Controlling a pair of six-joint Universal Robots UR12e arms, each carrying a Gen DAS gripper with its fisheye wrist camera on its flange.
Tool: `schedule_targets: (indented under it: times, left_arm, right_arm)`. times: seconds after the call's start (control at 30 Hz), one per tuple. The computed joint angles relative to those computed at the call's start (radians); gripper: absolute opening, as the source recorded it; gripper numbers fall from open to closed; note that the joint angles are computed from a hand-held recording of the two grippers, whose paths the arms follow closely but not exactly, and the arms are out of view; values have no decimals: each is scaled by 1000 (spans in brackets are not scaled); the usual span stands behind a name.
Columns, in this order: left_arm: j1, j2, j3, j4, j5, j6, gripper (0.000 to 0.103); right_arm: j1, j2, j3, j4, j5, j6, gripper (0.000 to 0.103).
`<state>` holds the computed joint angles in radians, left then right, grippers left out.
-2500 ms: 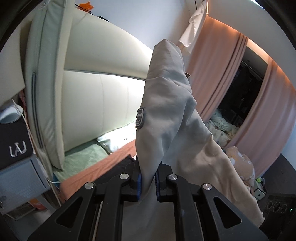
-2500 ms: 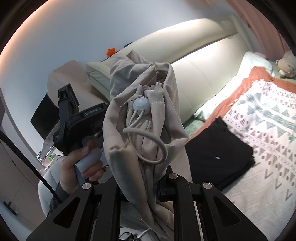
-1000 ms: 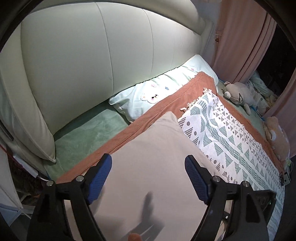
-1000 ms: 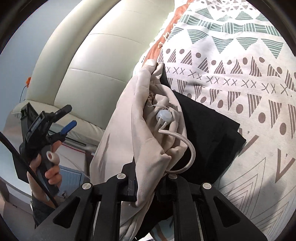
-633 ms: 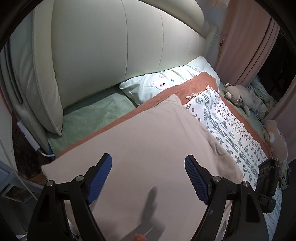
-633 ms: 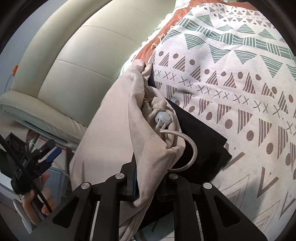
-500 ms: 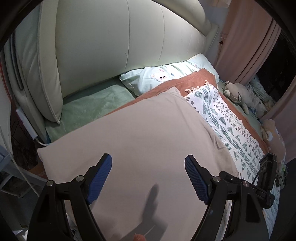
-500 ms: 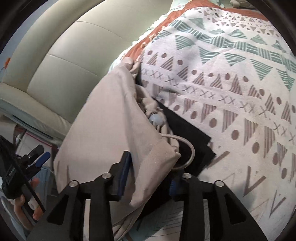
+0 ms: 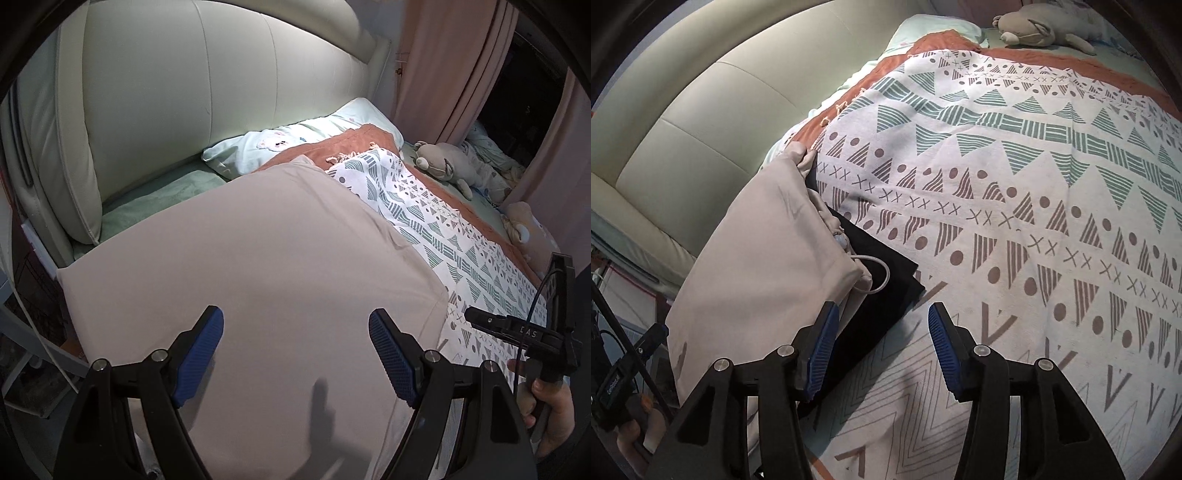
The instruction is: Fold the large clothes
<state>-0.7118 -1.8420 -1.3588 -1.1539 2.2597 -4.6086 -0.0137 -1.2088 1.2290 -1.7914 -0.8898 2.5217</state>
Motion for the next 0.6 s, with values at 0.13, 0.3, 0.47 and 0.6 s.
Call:
schedule_targets:
  times: [0.13,0.3,0.47,0.6]
  left_arm:
    - [-29,-23,48,-20,63,9,82]
    - [-66,-59,108,6,142,95,82]
    - [-96,-98,185,-68,200,92,82]
    - [-118,-117,225,-82,218,80,82]
  right_arm:
    - [-40,-42,22,13,31,-22,48]
    - [-88,-72,25,40,72,-55,86]
    - [-140,-107,45,61,107,-102,90]
    - [-181,-141,71,60,130,-163,97]
